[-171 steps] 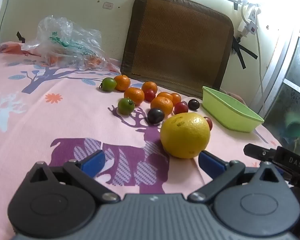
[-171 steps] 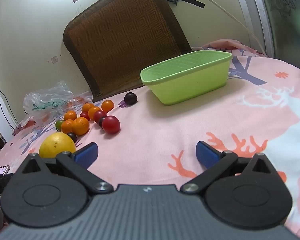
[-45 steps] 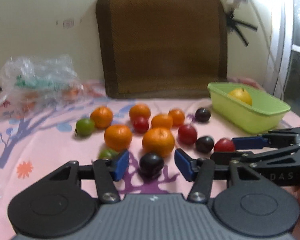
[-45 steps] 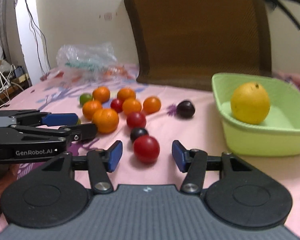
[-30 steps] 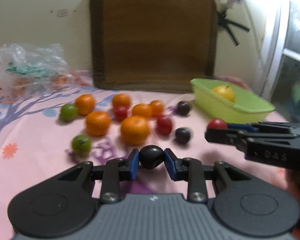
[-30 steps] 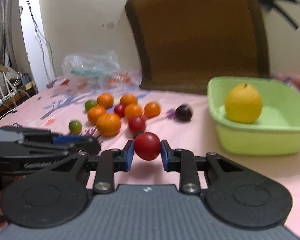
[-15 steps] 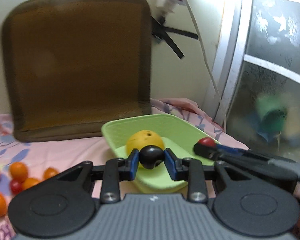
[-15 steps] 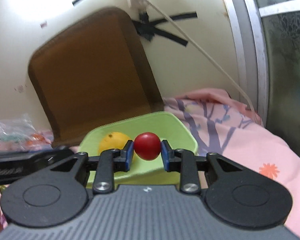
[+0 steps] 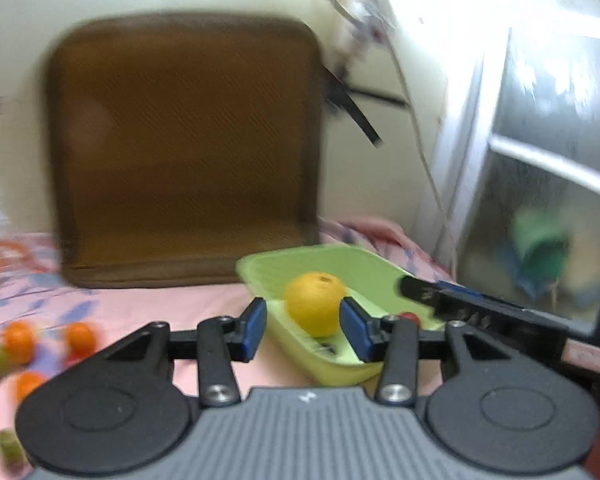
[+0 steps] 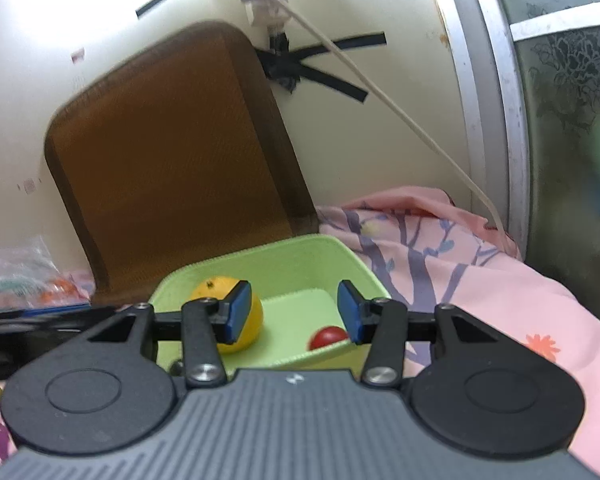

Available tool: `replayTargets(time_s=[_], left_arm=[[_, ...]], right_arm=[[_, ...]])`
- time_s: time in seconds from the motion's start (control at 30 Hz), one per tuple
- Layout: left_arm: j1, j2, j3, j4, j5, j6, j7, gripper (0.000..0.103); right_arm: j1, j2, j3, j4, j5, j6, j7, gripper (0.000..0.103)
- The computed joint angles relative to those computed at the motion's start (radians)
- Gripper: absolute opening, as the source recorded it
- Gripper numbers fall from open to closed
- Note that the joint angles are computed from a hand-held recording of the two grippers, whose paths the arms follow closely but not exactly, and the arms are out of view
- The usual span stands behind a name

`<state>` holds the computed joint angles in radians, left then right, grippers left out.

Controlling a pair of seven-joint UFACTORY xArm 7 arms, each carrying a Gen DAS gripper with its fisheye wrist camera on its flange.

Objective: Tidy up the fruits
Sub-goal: 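Lower the red tomato into the green basket and open the right gripper, then grasp a mandarin with the right gripper while the left gripper grasps a green tomato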

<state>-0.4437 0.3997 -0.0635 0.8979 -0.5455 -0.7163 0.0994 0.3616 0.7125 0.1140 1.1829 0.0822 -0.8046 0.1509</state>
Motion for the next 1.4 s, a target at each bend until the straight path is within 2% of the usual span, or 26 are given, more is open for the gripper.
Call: replayTargets(time_s=[0.1,0.23,0.33,0.43,0.53,0.63,0.8,0.9,0.97,1.03,1.07,1.2,1.33,1.4], left_arm=[[0.018,-0.105,-0.002,-0.185,-0.076,-0.097,-0.041,0.042],[0.034,-0.187,-0.008,-0.335,-0.284,-0.137,0.001,0.042],[0.077,-0.209,-0.02,-0.401,-0.296,-0.145,-0.058,0.042],[0.094,-0.184,-0.022,-0.401,-0.281,-0.16,-0.059,0.042],[0.095,-0.142,-0.021,-0.366,-0.258,-0.149,-0.043,0.048],[0.077,-0.11,-0.015,-0.332,-0.291,-0.136,0.019,0.049],[0.094,-0.107,-0.009,-0.329,-0.259,-0.076,-0.005,0.043],[0.148,-0.123,-0.007,-0.365,-0.109,-0.056,-0.121,0.036],[0.154,-0.125,-0.001,-0.372,-0.072,-0.051,-0.148,0.028],[0.155,-0.124,0.003,-0.374,-0.051,-0.053,-0.165,0.026],[0.159,-0.124,0.004,-0.379,-0.035,-0.058,-0.179,0.026],[0.175,-0.125,0.002,-0.408,0.028,-0.105,-0.249,0.025],[0.15,-0.129,-0.019,-0.44,0.052,-0.174,-0.273,0.025],[0.139,-0.127,-0.034,-0.443,0.082,-0.189,-0.295,0.025]], right_arm=[[-0.016,0.004,0.015,-0.014,-0.026,-0.069,0.032,0.05],[-0.074,0.018,0.047,-0.037,-0.176,-0.191,0.133,0.05],[-0.083,0.016,0.052,-0.047,-0.284,-0.224,0.165,0.05],[-0.091,-0.006,0.074,-0.049,-0.435,-0.149,0.22,0.05],[-0.055,-0.034,0.077,-0.043,-0.542,-0.033,0.177,0.05],[-0.032,-0.034,0.104,0.0,-0.622,0.119,0.131,0.05],[0.003,0.032,0.152,0.131,-0.638,0.267,0.02,0.05],[0.039,0.071,0.156,0.194,-0.606,0.319,-0.054,0.05],[0.053,0.09,0.161,0.222,-0.583,0.359,-0.092,0.05],[0.022,0.107,0.216,0.263,-0.598,0.455,-0.101,0.045],[0.035,0.106,0.206,0.267,-0.569,0.463,-0.113,0.043],[-0.023,0.084,0.258,0.196,-0.553,0.415,-0.146,0.041],[-0.098,0.016,0.282,0.039,-0.577,0.281,-0.112,0.041],[-0.113,-0.027,0.261,-0.037,-0.585,0.217,-0.083,0.041]])
